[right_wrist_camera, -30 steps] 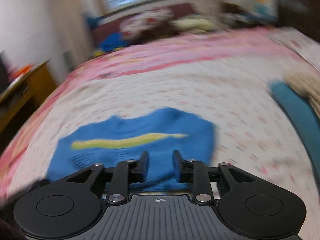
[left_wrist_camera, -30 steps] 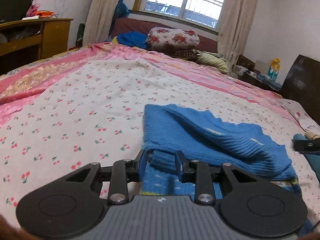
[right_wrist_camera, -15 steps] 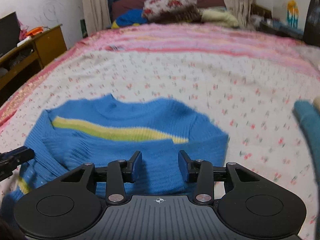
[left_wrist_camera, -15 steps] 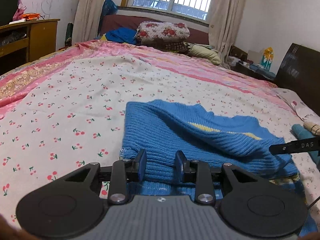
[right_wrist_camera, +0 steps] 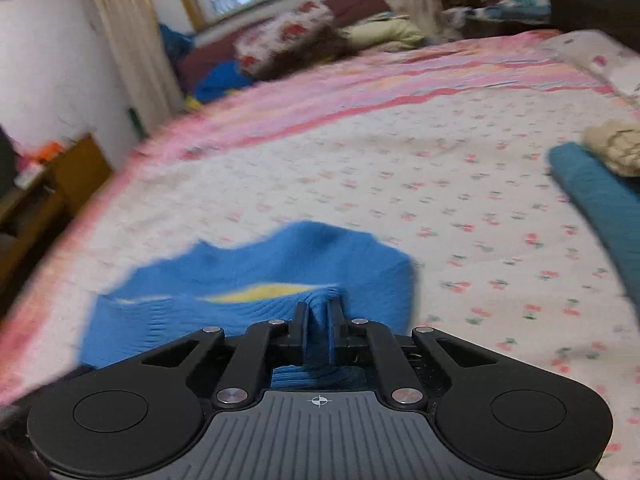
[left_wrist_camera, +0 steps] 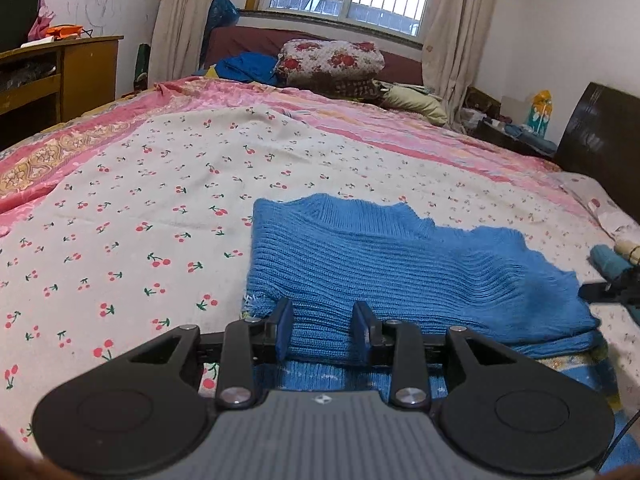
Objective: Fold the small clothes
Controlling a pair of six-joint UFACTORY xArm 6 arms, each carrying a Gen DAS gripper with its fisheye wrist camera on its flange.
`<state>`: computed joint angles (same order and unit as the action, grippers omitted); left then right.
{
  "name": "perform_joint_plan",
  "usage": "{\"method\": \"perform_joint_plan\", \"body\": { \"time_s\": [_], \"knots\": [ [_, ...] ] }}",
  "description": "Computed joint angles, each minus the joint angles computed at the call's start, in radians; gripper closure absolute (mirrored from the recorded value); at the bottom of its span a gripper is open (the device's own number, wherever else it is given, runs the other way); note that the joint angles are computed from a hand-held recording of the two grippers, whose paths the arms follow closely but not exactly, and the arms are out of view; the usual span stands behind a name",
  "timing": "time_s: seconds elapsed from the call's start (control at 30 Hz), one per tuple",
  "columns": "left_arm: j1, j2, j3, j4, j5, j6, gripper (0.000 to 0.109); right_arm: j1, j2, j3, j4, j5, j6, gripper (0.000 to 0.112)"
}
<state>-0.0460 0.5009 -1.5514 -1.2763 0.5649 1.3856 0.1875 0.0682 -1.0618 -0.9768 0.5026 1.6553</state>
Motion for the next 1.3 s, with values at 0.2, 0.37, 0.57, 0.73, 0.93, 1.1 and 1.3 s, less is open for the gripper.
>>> {"method": "perform_joint_plan", "body": {
  "time_s": [0.2, 0.37, 0.57, 0.73, 0.93, 1.1, 1.3],
  "knots": [
    [0.010, -0.004, 0.003, -0.002, 0.020, 0.000, 0.069, 0.064, -0.007, -0.043, -0.130, 0.134, 0.042, 0.092],
    [0.013, -0.012, 0.011, 0.001, 0.009, -0.001, 0.069, 0.072, 0.038, -0.081, -0.141, -0.002, -0.045, 0.091],
    [0.016, -0.013, 0.020, 0.019, -0.017, 0.006, 0.069, 0.071, 0.139, -0.134, 0.076, 0.024, -0.211, 0.091],
    [0.025, -0.016, 0.019, 0.011, -0.018, -0.022, 0.069, 0.080, 0.070, -0.086, -0.008, 0.035, -0.133, 0.091],
    [0.015, -0.004, 0.018, 0.064, -0.038, -0.048, 0.067, 0.056, 0.047, -0.031, 0.048, 0.030, -0.090, 0.091],
    [0.013, -0.013, 0.028, 0.037, -0.048, -0.022, 0.067, 0.067, 0.022, -0.017, -0.043, 0.045, -0.022, 0.090],
    [0.012, -0.021, 0.037, 0.070, -0.059, -0.037, 0.066, 0.068, 0.028, -0.022, 0.013, 0.063, -0.051, 0.088]
  ]
}}
